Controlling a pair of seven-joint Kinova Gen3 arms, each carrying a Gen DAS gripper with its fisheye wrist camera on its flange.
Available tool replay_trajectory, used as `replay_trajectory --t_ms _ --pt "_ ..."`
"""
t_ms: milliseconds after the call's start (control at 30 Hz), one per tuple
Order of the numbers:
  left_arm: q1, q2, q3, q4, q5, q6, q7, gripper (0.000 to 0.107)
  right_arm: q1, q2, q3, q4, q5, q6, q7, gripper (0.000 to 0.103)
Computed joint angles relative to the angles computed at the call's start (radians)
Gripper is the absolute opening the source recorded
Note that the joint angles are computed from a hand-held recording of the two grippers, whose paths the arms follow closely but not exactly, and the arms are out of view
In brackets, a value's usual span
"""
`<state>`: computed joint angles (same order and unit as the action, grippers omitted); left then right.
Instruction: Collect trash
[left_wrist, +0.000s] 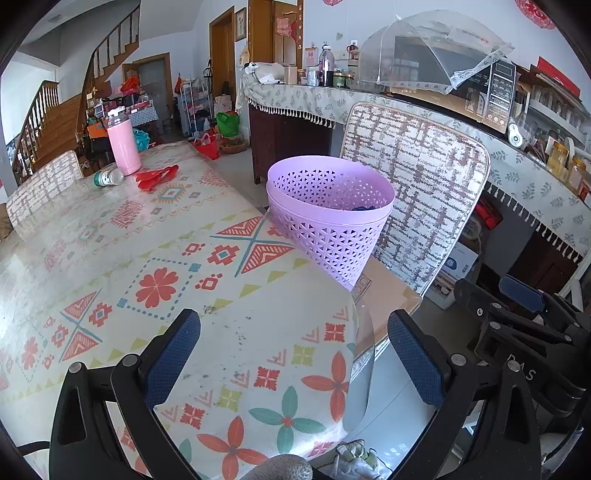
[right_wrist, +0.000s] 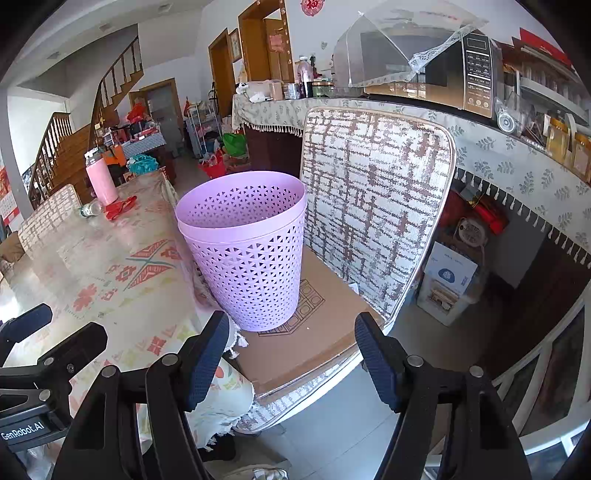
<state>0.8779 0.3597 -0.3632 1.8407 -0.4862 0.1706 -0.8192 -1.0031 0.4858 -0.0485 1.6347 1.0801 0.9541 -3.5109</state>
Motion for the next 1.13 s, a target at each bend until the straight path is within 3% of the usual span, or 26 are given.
replay_trajectory --t_ms 567,967,1133 --pt "-0.013 0.034 0.013 -0.028 -0.001 0.02 0.009 0.101 0.026 0.0 0.006 0.023 0.016 -0.054 -0.02 0.075" --pt "-0.069 0.059 0.092 -0.085 -0.015 0.071 -0.008 0.101 0.049 -0.004 0.015 0.05 0.016 -0.103 -0.039 0.077" --pt "-0.147 0.063 0.187 -0.11 0.016 0.094 -0.072 0.101 0.055 -0.004 0.017 0.056 0.016 -0.119 -0.042 0.077"
